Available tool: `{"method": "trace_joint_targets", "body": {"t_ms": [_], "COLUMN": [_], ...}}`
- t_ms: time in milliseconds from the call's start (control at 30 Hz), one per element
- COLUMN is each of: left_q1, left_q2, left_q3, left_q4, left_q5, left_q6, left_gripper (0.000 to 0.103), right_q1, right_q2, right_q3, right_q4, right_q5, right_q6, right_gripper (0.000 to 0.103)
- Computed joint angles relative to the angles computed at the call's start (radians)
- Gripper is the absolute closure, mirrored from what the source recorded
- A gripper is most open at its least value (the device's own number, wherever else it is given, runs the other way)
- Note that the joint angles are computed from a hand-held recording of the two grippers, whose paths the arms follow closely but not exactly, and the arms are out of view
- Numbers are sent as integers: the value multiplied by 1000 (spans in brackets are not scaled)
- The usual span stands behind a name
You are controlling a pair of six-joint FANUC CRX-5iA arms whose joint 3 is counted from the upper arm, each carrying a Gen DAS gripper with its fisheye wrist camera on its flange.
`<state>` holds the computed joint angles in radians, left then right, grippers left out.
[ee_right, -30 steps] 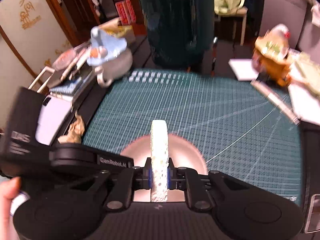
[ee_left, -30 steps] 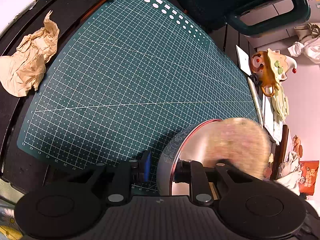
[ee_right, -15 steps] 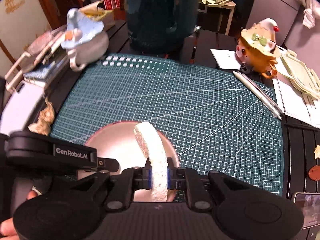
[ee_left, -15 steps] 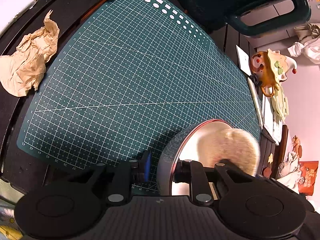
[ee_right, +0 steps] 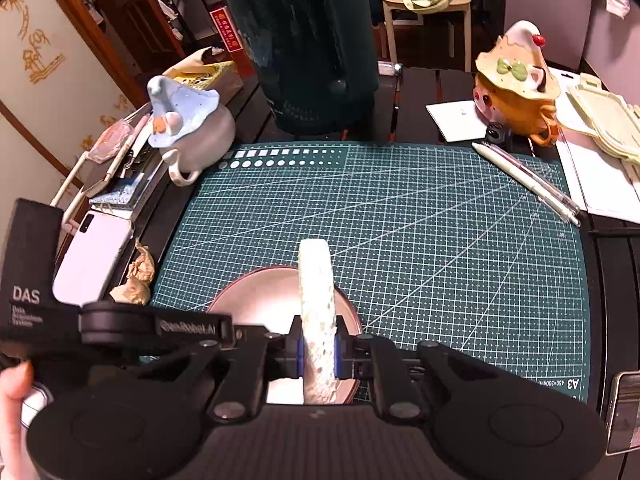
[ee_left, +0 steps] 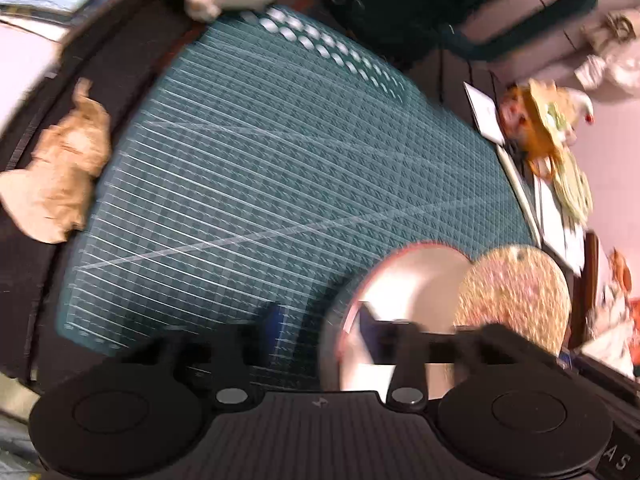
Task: Clean bowl
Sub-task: 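Rotate the bowl with the left tool while the right tool keeps the sponge inside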
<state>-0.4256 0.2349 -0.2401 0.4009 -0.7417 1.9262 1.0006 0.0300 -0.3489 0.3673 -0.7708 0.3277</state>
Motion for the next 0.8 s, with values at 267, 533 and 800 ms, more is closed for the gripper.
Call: {"method": "trace_joint_targets", "body": {"t_ms": [267,533,800], "left_q1": [-21,-69,-19], "left_q2": [-16,32,4], "left_q3": [14,137,22], "left_q4": [-17,-187,-4], "left_q5": [-112,-124,-21], "left_q6": [78,137,3], "left_gripper": [59,94,87], "right_q1": [-1,-10,-6], "right_q2": [-18,-26,-2], "right_q3": [-15,-19,7], "right_q4": [16,-10,-75], "right_q5": [7,22,44], "right_q6": [-18,-10,72], "right_gripper": [91,91,91]}}
